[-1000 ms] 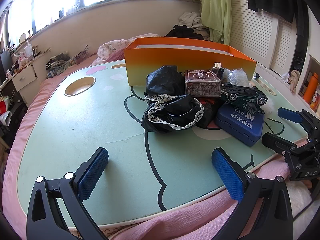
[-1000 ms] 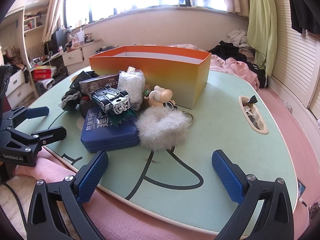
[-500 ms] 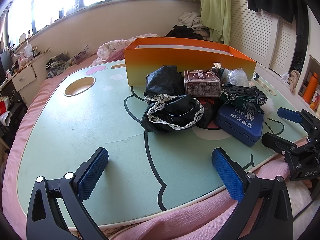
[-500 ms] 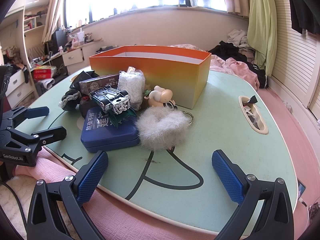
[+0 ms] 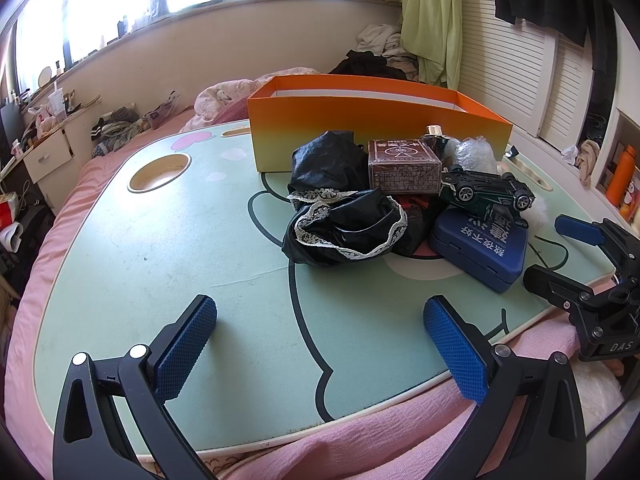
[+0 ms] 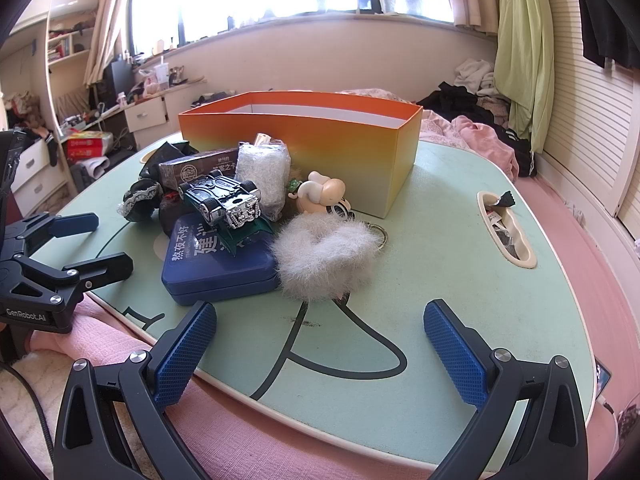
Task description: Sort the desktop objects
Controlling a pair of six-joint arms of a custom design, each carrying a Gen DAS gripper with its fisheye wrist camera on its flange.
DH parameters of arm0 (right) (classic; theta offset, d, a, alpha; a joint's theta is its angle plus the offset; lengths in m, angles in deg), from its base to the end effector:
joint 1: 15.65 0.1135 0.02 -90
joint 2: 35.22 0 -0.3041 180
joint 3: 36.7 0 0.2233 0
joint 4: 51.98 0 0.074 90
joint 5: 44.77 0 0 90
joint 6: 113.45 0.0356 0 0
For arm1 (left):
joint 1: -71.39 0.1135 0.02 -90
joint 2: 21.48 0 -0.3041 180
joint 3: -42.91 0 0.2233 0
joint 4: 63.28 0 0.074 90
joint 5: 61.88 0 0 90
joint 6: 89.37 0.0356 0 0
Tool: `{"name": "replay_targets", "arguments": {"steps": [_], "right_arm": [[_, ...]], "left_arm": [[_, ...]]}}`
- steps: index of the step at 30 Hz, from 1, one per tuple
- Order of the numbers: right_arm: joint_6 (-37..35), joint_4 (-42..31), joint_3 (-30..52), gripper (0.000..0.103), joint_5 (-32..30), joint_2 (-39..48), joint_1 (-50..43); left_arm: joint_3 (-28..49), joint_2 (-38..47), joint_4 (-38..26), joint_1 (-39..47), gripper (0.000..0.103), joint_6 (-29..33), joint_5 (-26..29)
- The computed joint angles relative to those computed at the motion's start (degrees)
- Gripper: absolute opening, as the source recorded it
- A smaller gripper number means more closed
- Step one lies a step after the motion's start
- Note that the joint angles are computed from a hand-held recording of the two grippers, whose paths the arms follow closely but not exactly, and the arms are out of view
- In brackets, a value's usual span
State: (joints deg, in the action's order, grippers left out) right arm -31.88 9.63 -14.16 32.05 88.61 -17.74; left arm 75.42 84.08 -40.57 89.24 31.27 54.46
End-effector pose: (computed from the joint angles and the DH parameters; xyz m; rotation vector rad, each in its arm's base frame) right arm 0.2294 -0.0002 0.0778 -0.2456 2.2332 0.1615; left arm 0.2278 0.0568 0.1113 0.4547 2.2925 -0.1520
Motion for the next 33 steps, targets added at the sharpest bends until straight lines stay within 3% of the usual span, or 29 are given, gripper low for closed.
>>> {"name": "replay_targets", "arguments": {"steps": [33], "right_arm": [[-0.1, 0.7, -0.1, 0.103, 0.0, 0.6, 0.0]], "left_arm": [[-0.3, 0.1, 0.4, 0.2, 0.103, 0.2, 0.1]]}}
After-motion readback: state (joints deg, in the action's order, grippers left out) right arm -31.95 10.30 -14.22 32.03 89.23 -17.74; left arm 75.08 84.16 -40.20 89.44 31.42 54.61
